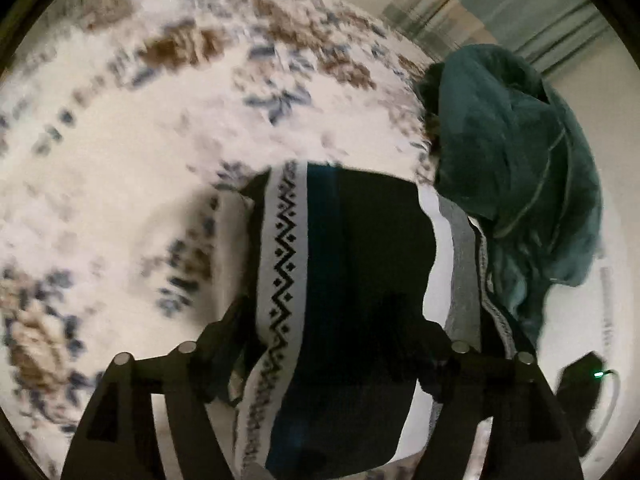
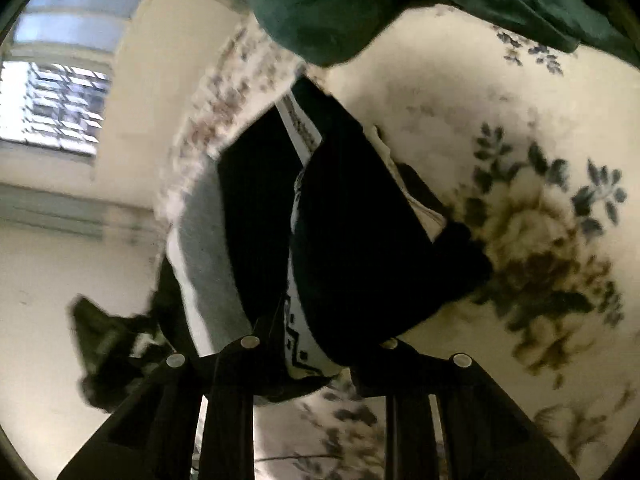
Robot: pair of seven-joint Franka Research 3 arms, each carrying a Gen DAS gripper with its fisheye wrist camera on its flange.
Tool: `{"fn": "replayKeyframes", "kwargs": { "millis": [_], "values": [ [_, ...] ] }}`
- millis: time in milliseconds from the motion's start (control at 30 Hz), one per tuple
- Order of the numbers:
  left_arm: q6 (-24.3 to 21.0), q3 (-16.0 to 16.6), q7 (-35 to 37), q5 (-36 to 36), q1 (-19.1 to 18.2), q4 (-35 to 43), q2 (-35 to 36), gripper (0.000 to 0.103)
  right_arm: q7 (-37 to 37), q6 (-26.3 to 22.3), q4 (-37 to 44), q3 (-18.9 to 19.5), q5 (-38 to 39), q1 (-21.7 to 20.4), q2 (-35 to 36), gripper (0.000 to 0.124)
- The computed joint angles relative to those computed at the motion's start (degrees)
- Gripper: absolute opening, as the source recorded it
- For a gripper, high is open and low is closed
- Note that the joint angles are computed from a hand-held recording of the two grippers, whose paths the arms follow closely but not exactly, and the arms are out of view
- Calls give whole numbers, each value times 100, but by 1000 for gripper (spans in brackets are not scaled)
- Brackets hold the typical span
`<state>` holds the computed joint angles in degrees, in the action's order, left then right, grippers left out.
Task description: Fold small clothes
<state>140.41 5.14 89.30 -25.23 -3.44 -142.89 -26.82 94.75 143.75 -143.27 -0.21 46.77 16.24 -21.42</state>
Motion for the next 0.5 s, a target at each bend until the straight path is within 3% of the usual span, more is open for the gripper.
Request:
{"fn": "replayKeyframes", "kwargs": {
  "millis": [33,100,133,200,333,400,500],
  "values": [
    [8,-183,-218,299,139,-10,-98,77,220,-98,87,105,-310,-78,27,51],
    [-4,-453,-590,863,321,-42,-304,93,624,-224,-34,276,-1042,-283,-290,84],
    [-24,-548,-767,1115,370,-70,-415,94,773,-264,-23,344,-1290,-330,-385,92],
    [-85,-673,-1076,1549,419,-121,-607,94,1485,-684,154,743,-2460,-669,-573,92],
    [-440,-992,-1732,2414,456,-300,-1211,97,2093,-1646,630,1385,-4607,-980,-900,103],
    [-689,-1062,-1937,2694,357,-380,-1544,98,2114,-1931,781,1511,-5209,-932,-1011,103],
    [-1277,-1052,-2137,2900,116,-355,-1972,98,2087,-2366,950,1470,-5457,-719,-1288,103]
  ]
}}
